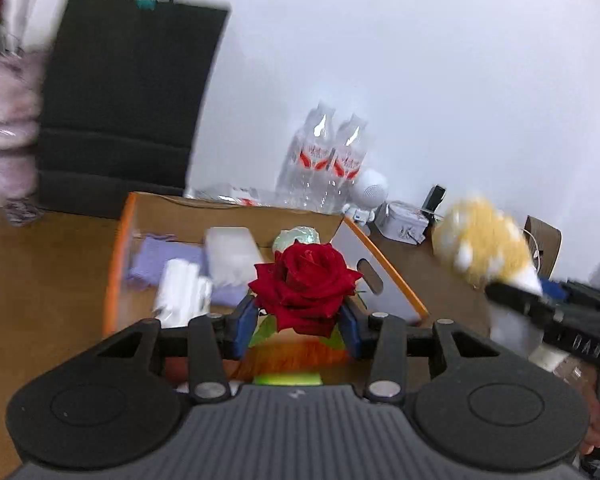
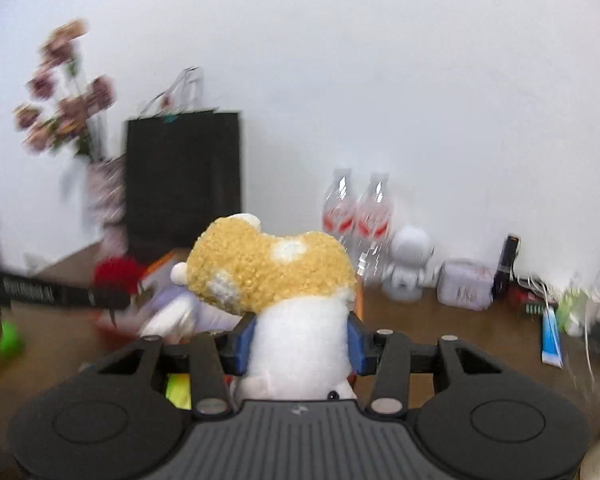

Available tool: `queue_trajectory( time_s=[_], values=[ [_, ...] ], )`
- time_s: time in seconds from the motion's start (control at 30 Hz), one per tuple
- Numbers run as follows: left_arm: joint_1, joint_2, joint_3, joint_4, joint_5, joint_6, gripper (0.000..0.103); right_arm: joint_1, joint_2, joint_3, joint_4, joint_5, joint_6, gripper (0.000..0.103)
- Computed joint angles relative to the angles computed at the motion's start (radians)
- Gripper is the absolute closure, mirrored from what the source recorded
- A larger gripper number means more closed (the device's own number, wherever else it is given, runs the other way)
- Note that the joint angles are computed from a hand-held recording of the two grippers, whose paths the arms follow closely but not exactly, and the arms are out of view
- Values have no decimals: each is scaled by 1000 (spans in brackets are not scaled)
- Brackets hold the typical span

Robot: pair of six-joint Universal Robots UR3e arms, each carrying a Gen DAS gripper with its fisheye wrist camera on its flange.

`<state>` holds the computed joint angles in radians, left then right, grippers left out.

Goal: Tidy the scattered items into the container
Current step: 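Lower both items into the box and open both tools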

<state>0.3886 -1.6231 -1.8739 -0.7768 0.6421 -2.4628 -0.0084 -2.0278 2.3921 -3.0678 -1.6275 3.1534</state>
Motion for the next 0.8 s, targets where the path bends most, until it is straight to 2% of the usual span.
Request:
queue_trajectory(
  time_s=[0.07, 0.17, 0.27, 0.33, 0.37, 0.43, 0.47, 0.5, 0.57, 0.63, 0.7, 0.8],
  values=[
    [-136, -179, 146, 150, 138, -167, 59, -57, 187, -190, 76, 64, -27, 59],
    [-270, -371, 307, 240, 316, -275, 58, -28, 482, -479, 208, 7, -15, 59],
    [-297, -457, 378, 206, 359, -250, 55, -9, 672, -648, 315, -26, -4, 59],
    [-302, -481, 397, 175, 378, -220, 46, -5, 766, -719, 359, -21, 2, 59],
    [-304, -488, 401, 171, 389, -214, 34, 0, 796, -729, 359, -20, 1, 58],
    [-296, -491, 396, 183, 383, -207, 30, 4, 849, -759, 379, -20, 6, 53],
    [-288, -485, 396, 179, 379, -203, 30, 11, 869, -774, 398, -35, 17, 43],
    [-276, -471, 390, 172, 370, -199, 25, 20, 875, -780, 414, -60, 33, 33],
    [-244, -421, 348, 199, 340, -196, 13, 19, 834, -734, 393, -63, 46, 23],
    [-222, -369, 314, 228, 340, -220, 7, 6, 764, -692, 391, -35, 54, 21],
    [-205, -314, 305, 198, 353, -244, 4, -1, 693, -673, 424, -20, 79, 16],
    [-200, -243, 316, 130, 427, -286, 4, 9, 595, -654, 486, 7, 120, 14]
  ],
)
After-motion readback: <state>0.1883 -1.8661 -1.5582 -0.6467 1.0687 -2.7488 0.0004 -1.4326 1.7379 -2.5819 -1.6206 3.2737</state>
